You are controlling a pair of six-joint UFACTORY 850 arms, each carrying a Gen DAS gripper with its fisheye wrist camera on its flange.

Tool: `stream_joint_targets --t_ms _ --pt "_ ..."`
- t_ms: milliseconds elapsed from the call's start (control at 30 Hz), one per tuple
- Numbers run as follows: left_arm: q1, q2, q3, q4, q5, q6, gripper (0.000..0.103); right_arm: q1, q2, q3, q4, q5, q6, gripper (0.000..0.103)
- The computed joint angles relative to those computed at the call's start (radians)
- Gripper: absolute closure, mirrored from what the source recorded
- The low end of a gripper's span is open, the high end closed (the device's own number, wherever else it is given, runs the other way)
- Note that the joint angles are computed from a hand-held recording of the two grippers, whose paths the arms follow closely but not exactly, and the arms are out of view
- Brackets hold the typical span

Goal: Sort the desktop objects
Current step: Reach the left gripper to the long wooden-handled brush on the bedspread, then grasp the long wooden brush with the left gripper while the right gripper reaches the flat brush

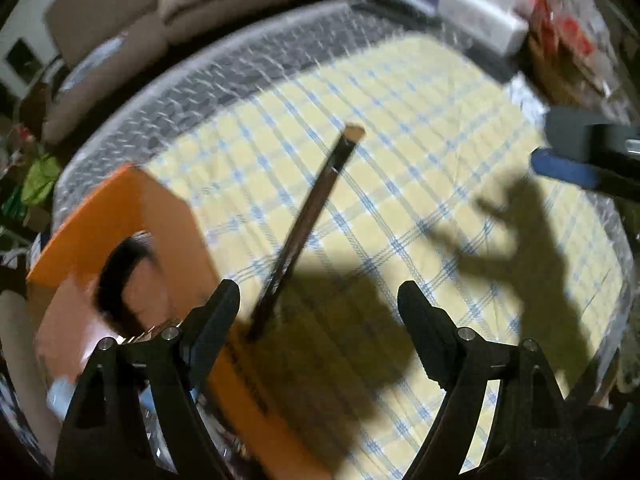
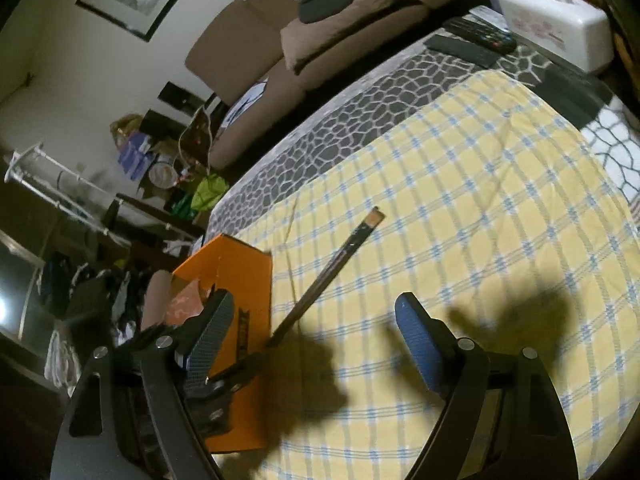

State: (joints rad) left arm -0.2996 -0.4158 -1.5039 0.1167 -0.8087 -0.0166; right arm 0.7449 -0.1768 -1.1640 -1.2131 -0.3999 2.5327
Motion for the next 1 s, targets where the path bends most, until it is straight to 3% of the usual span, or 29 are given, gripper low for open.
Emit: stream_joint_targets --t_ms 233,333,600,800,933,1000 --pt "0.023 -0.184 -0.205 -0.095 -0.182 0.041 0.033 -0.027 0.047 0.076 -0.166 0.068 0.217 0.018" --pt "0.037 -0.214 -0.245 -0.133 -0.198 0.059 0.033 -0.026 0.06 0.093 -0.261 0.073 0.318 0.018" --pt "0.051 -0.27 -0.294 -0.094 -0.244 0.037 0.033 -0.037 0.067 0.114 -0.268 0.097 0.329 0.018" --pt "0.042 -0.295 -0.293 -0.037 -0.262 0.039 0.035 -0.039 0.076 0.132 -0.184 0.098 0.239 0.018" --pt "0.042 -0.278 -0.267 -0.074 -0.247 0.105 0.061 -0.044 0.084 0.154 -0.164 0.1 0.238 0.018" --pt "0.031 -0.267 -0.251 -0.058 -0.239 0.113 0.068 -0.046 0.081 0.154 -0.152 0.105 0.226 0.018"
